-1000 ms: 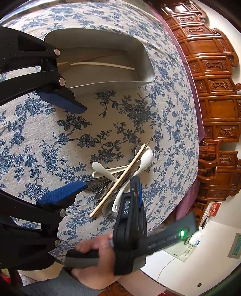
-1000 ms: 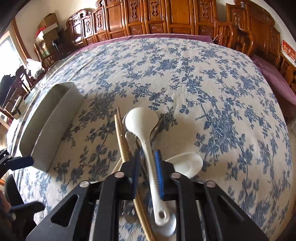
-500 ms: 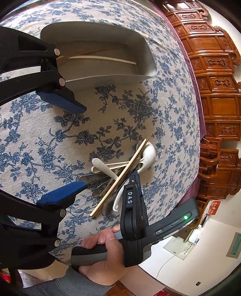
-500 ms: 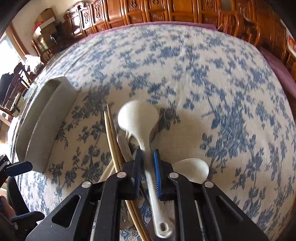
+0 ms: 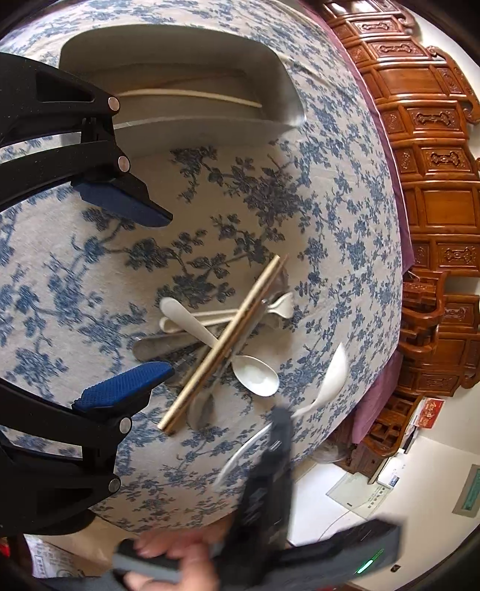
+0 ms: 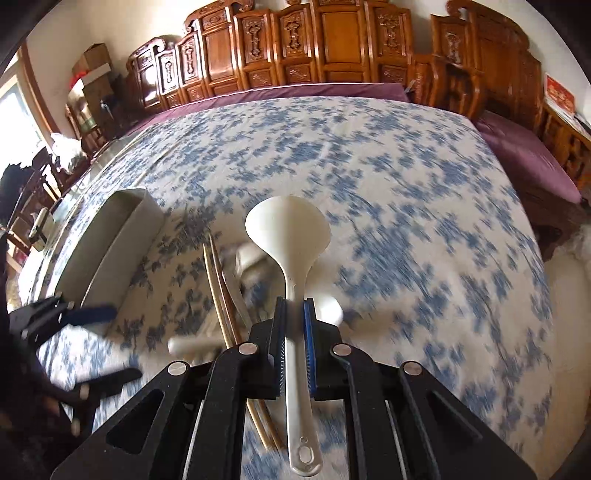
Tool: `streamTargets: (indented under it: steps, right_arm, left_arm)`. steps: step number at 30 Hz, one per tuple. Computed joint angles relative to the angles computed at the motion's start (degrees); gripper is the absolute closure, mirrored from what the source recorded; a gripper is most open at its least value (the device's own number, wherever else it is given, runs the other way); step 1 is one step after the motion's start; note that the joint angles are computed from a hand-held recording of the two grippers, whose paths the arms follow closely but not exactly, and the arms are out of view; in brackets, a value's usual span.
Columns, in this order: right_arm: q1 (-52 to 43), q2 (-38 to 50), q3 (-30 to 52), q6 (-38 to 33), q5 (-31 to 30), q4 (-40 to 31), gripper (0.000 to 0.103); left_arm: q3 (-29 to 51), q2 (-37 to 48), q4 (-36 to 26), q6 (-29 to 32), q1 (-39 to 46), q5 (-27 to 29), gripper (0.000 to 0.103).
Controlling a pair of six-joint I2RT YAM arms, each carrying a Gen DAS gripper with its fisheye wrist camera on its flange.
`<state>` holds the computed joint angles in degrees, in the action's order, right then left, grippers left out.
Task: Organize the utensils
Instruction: 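Lift the white ladle with the right gripper and hold it above the pile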
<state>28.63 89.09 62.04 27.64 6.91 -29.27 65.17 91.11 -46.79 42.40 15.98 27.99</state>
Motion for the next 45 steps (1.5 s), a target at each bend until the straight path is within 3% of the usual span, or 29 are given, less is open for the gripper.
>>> streamTargets:
  steps: [10,17,25,34,42,43,45]
  right_arm:
    - [4.2,-17.2,-14.4,8.1,6.0,-3.4,0.092]
    - [3.3,-19.1,-17.4,8.1,5.7,-1.7,0.092]
    - [2.6,-19.4,-18.3,7.6,4.2,0.4,0.092]
    - [3.1,-19.3,-17.7,7.8,3.9,0.0,0.092]
    - [3.8,-19.4,-17.3,8.0,4.2,-0.2,0.092]
    - [3.8,-19.4,-17.3,8.0,4.2,-0.2,0.092]
    - [3.9,-19.3,-17.3,8.1,4.3,-0.3,0.092]
  left_arm:
    - [-5.6,-3.3,6.9,-11.5,-8.8,-4.4,0.031]
    - [-9.3,-3.3,15.6,-20.2,-15.7,-13.7,0.031]
    - [-13.6,-5.3,21.4,-20.4,-19.8,-22.6,0.031]
    - [-12.2,-2.7,19.7,-16.7,-15.5,-23.5,0.032]
    - [-10.6,-5.4,14.2,-17.9,-12.9,-13.6,0.032]
    - [-10.4,-5.5,13.8,-18.4,-13.2,-13.0,0.034]
    - [-10.2,-5.4,13.1,-19.5,-14.3,-12.0,0.047]
